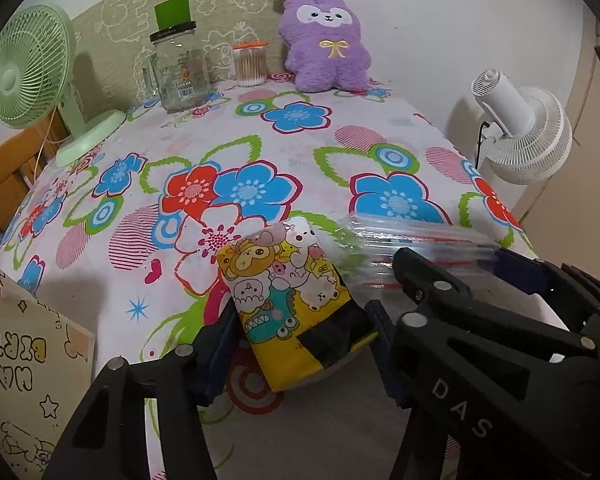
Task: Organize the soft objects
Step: 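Close the left gripper on the yellow cartoon pack while the right closes on the clear tube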
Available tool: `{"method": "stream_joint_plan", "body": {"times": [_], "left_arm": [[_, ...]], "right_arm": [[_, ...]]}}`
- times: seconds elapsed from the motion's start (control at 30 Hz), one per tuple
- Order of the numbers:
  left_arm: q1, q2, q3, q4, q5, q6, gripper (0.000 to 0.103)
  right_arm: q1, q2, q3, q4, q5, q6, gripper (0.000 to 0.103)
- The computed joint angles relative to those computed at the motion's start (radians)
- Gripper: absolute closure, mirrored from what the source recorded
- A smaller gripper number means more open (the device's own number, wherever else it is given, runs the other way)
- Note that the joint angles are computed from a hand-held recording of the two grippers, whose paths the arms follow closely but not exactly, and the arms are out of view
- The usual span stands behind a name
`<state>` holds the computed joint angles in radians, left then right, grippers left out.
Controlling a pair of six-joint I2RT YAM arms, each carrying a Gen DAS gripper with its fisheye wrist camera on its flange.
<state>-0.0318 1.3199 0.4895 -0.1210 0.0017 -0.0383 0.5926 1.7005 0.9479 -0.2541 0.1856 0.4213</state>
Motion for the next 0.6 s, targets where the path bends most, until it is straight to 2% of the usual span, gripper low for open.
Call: {"method": "stream_joint_plan", "body": {"times": [0.13, 0.2, 0.27, 0.43, 0.6], "left_arm": [[-0.004, -0.019, -0.011, -0.006, -0.012, 0.016, 0.042], [-0.008, -0.038, -0.025, -0.004, -0.024, 0.028, 0.042], [-0.009, -0.059, -0.039, -0.008, -0.028, 0.041, 0.042], [0.011, -0.125, -0.073, -0.042, -0.015, 0.074, 0.042], [0.036, -0.204, -0.11, -0.078, 0.005, 0.106, 0.043]], "right_arm": [[0.01, -0.018, -0.008, -0.013, -0.006, -0.008, 0.054], [0.014, -0.028, -0.014, -0.02, -0.024, -0.013, 0.072], [0.023, -0.04, -0.023, -0.027, -0.027, -0.013, 0.08], [0.059, -0.088, -0.054, -0.037, -0.057, -0.015, 0.091], [0.099, -0.128, -0.076, -0.054, -0.076, 0.005, 0.094]]}}
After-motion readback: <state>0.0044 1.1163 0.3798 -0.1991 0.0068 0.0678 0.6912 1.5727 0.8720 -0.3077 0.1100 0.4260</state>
